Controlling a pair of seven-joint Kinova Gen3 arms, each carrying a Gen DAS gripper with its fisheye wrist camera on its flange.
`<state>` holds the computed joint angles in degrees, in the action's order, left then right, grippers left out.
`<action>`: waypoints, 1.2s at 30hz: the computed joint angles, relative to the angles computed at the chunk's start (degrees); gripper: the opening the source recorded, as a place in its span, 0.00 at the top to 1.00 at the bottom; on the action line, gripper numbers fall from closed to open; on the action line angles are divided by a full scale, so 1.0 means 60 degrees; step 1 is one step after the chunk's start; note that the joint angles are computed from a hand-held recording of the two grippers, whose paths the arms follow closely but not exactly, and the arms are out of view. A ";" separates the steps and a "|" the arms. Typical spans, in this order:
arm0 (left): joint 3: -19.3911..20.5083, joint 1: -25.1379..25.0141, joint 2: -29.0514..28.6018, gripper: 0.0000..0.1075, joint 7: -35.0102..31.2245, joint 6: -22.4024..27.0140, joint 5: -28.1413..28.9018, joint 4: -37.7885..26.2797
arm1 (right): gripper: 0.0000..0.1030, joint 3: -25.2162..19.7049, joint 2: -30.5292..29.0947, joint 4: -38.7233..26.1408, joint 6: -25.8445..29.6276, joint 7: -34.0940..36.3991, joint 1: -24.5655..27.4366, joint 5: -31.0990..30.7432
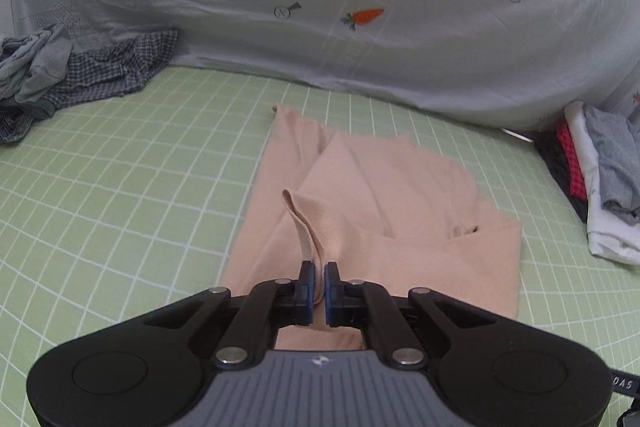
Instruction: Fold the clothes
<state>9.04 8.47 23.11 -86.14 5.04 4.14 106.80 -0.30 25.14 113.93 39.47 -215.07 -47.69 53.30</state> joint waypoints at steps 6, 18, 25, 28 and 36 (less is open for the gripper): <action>0.2012 -0.2654 0.0050 0.95 -0.2238 -0.0147 0.1559 -0.0364 | 0.05 -0.0032 0.0693 -0.1405 0.0411 0.0431 -0.0308 -0.0258; 0.4992 -0.6523 0.1765 0.96 -0.3364 0.0824 0.1043 -0.2092 | 0.05 0.0598 0.2994 -0.5833 0.1734 0.3583 -0.0631 -0.1896; 0.4478 -0.6399 0.2656 0.98 -0.4082 0.1049 0.1812 -0.3504 | 0.05 0.1117 0.4675 -0.8929 0.3530 0.6011 -0.0157 -0.2940; 0.3890 -0.6112 0.2911 1.00 -0.4074 0.1311 0.2219 -0.4239 | 0.05 0.1333 0.5275 -1.0244 0.4593 0.6897 0.0007 -0.3182; 0.1644 -0.4780 0.3473 1.00 -0.3944 0.3035 0.2479 -0.5758 | 0.05 0.1669 0.5907 -1.1541 0.5550 0.7682 0.0015 -0.3499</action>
<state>18.91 -20.21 43.94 -109.80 23.25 19.01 72.26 9.71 60.58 44.68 72.78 -168.98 -47.60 32.31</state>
